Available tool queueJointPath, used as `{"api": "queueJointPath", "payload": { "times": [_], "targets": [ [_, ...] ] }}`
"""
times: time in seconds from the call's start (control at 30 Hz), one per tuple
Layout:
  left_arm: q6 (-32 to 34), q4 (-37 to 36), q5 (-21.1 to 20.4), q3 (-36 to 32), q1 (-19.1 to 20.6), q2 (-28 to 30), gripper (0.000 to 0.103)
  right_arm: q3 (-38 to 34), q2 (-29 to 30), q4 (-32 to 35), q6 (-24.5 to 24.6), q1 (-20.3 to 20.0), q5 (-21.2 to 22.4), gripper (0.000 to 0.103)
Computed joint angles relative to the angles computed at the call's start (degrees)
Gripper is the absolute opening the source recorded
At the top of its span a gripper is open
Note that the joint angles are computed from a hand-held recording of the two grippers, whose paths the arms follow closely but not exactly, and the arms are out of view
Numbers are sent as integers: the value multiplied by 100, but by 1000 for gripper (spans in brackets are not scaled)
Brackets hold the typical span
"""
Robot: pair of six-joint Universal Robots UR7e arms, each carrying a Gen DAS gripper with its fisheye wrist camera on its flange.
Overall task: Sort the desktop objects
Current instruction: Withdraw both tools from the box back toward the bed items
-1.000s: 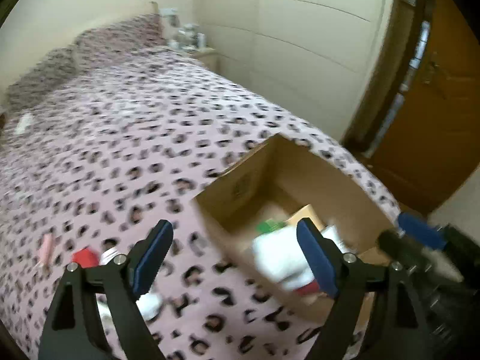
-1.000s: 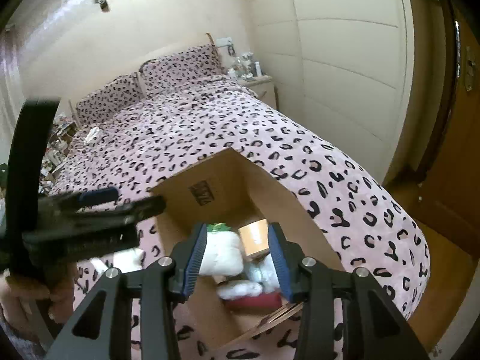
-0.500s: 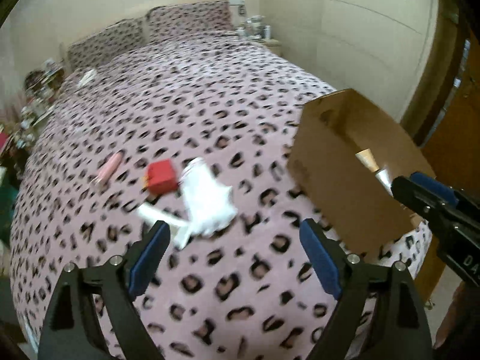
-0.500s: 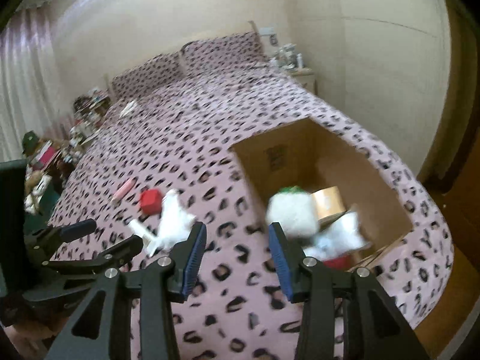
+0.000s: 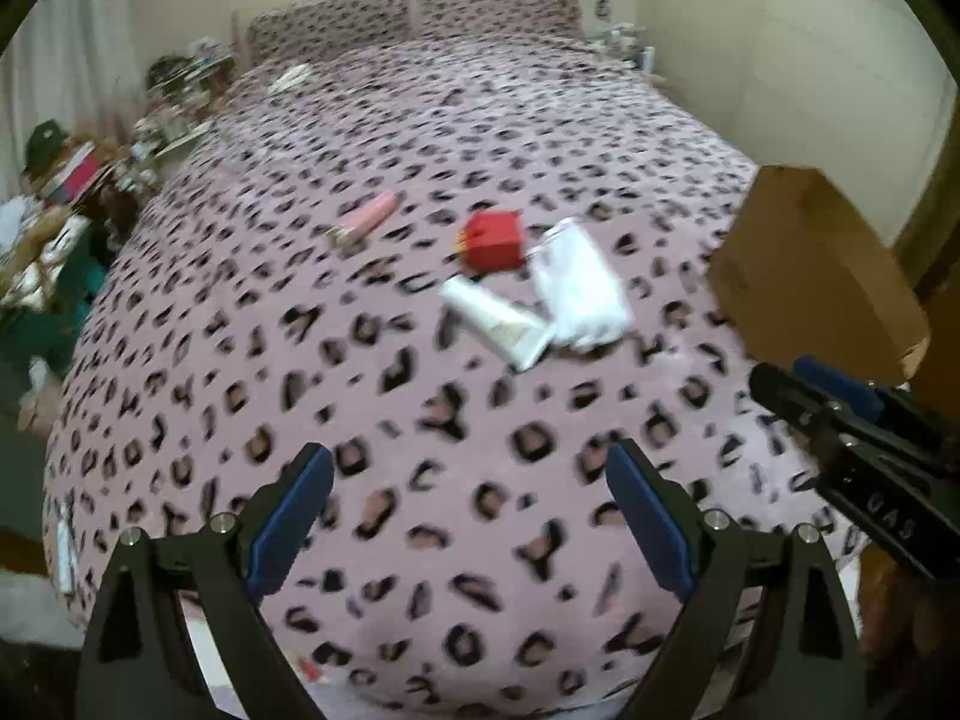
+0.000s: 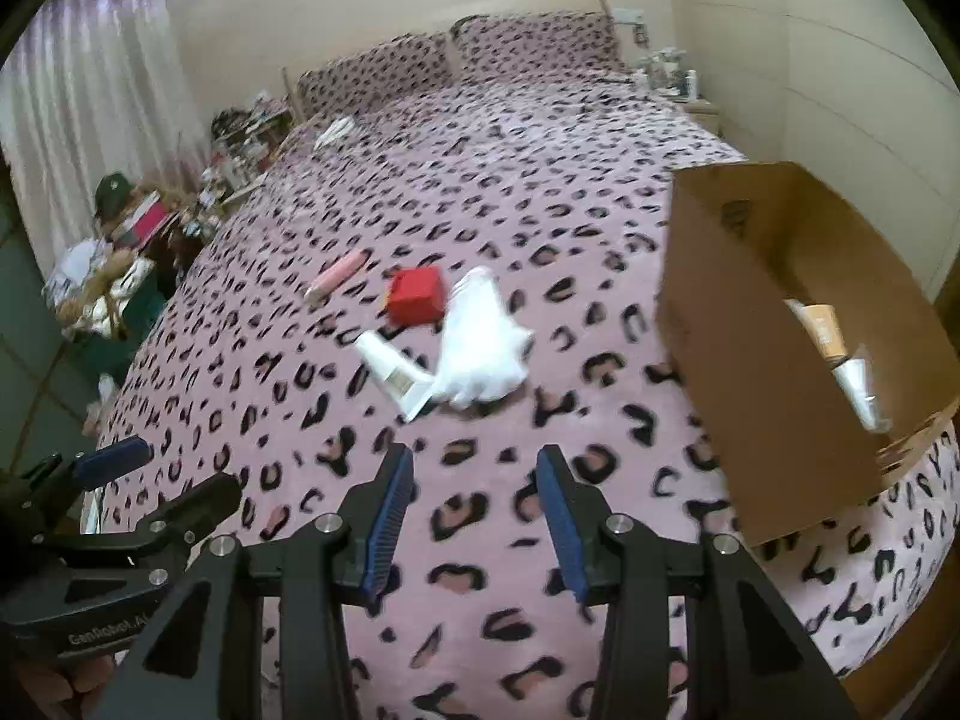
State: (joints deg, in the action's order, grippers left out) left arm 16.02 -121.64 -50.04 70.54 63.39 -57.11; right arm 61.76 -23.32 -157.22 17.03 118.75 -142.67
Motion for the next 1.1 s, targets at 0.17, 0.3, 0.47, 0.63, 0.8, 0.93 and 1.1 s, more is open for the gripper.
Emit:
{"api": "queueJointPath", "payload": {
  "times": [0.17,0.3,0.47,0.63,0.8,0.93,1.1],
  "targets": [
    [-301,97,125,97,236,-220,93,-256,338,-108,-260,79,127,49],
    [-411,159,137,91,374,-289,93,-522,555,167,-303,128,161,58],
    [-545,237,89,14,503,-317,93,-881,771,626,-224,171,205,58],
    [-600,254,69,-9,570,-337,93,-1085,888,835,-148,182,214,58],
    [-659,285,42,-90,651,-307,93,-1266,983,1133,-49,150,301,58],
    [-641,341,39,-258,725,-190,93,-1310,1003,1277,102,81,395,58],
    [-500,499,-67,-821,864,224,93,-1316,980,1463,362,-76,430,58]
  ]
}}
